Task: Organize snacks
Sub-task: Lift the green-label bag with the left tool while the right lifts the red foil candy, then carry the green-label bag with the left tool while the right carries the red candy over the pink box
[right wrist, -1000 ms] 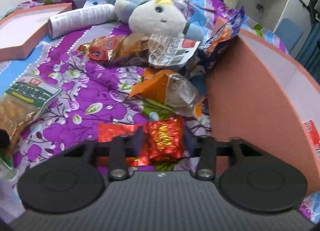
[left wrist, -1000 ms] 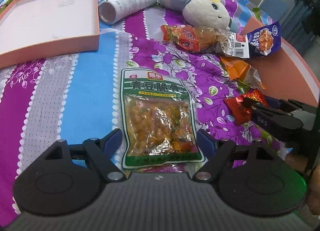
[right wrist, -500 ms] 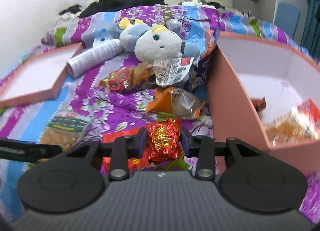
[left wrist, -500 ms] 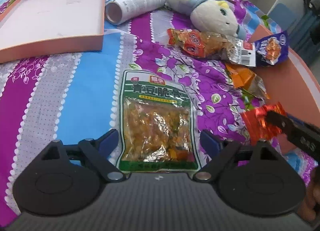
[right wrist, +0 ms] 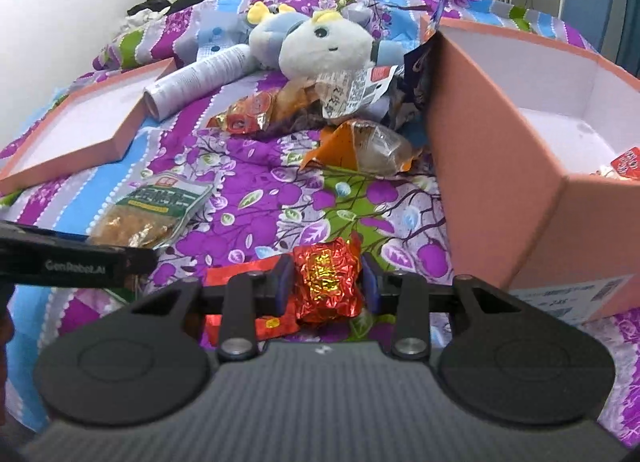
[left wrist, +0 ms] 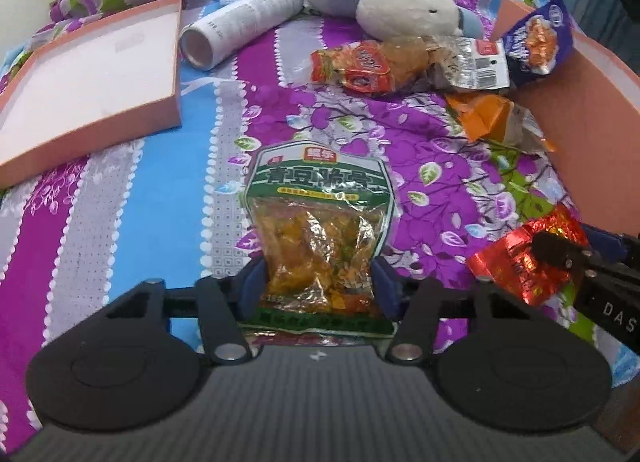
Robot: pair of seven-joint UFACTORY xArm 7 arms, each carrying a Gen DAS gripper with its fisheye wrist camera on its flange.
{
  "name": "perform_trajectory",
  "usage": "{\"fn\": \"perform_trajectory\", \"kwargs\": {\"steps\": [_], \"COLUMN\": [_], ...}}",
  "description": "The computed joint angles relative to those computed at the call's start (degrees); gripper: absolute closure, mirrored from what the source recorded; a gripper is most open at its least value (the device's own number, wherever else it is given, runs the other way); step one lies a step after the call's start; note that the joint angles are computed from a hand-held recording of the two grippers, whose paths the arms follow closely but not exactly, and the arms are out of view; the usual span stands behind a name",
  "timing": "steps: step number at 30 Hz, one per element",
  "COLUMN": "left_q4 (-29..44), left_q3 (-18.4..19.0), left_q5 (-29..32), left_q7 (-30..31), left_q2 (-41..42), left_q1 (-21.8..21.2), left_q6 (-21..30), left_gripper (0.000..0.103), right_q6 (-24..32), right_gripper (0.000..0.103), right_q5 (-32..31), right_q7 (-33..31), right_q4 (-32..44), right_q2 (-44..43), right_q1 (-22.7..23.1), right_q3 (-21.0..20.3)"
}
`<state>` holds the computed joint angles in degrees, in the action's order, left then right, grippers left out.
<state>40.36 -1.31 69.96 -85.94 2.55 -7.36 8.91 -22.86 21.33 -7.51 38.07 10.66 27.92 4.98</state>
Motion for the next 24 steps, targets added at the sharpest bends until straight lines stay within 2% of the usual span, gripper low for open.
{"fn": "perform_trajectory", "kwargs": {"steps": [5,9,16,19,24], "left_q4": [-2.3,-4.6,-9.2,-11.2,-13.4], "left_q3": [-1.2,-3.4,-5.0,-3.9,-6.0], "left_q5": [-6.1,-13.1,-28.2,-35.3,-41.4], "left_q7": [5.2,11.1,23.2,28.0,31.2], "left_q2": [-3.7,-8.7,-19.1,-23.6,-30.4], "left_q1": [0.2,1.0,-2.1,-5.2,-6.6], "left_q6": [-1.8,-2.6,-0.7,-0.1,2.1], "left_gripper": [0.046,0.046,0.046,0.045,0.045], "right_q6": [0.7,0.6,2.4,4.0,6.8], "right_gripper": [0.064,0.064,0.064,0.064,0.064], "right_q5": [0.9,6.4,10.6,11.8,12.1], "right_q7": [0.4,-3.8,-5.1,-4.4,-2.0], "right_q4": [-2.8,-4.7,-9.6,-11.8,-15.9], "right_q2": [-4.2,-8.4,-18.4,-23.2,-32.0], "right_q1": [-0.9,-0.6,-5.0,-8.0,-13.1], "right_q3": [0.5,1.7,7.6,10.9,16.2]}}
